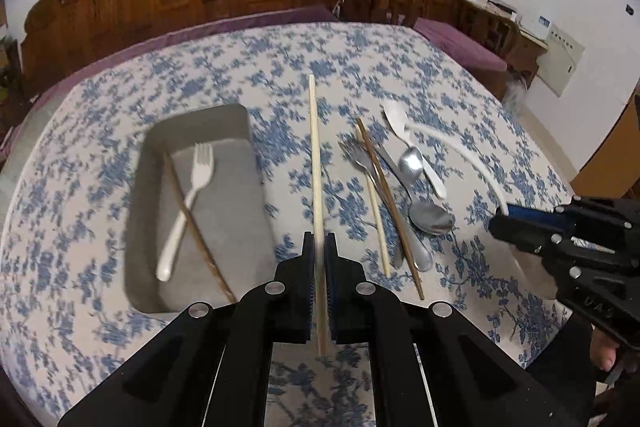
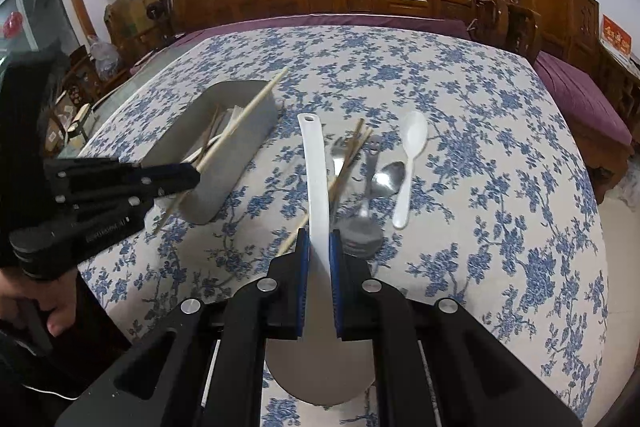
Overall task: Organize utensils
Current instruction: 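Lower the light chopstick into the tray with the left tool while the right tool carries the spoon over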
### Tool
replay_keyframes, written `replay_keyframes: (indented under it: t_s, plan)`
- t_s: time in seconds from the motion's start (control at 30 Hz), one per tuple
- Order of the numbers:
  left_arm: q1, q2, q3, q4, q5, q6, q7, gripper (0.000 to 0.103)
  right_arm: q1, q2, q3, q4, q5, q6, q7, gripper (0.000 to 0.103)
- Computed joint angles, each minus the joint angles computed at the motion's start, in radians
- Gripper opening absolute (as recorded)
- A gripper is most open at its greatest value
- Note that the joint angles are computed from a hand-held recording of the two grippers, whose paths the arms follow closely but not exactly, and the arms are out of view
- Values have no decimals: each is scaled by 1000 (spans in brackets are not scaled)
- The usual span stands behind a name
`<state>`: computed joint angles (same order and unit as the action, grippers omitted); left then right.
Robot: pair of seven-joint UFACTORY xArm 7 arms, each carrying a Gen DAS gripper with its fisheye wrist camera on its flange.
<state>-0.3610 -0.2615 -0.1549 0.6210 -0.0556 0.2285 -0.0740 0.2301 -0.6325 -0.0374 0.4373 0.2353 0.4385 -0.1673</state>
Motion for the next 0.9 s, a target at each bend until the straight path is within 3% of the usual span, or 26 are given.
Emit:
replay_keyframes:
  t_s: [0.53, 0.67, 0.9]
  plan:
    - [-24, -30, 155, -30, -192, -34, 263, 4, 20, 125, 94, 126, -58, 1, 103, 12]
    - [-58, -12, 222, -23, -315, -29, 369, 4, 29, 179, 115, 166, -76, -6, 130, 12]
    - [-41, 25, 246, 6, -483, 1, 525, 4, 46, 260, 142, 232, -102, -17, 165, 12]
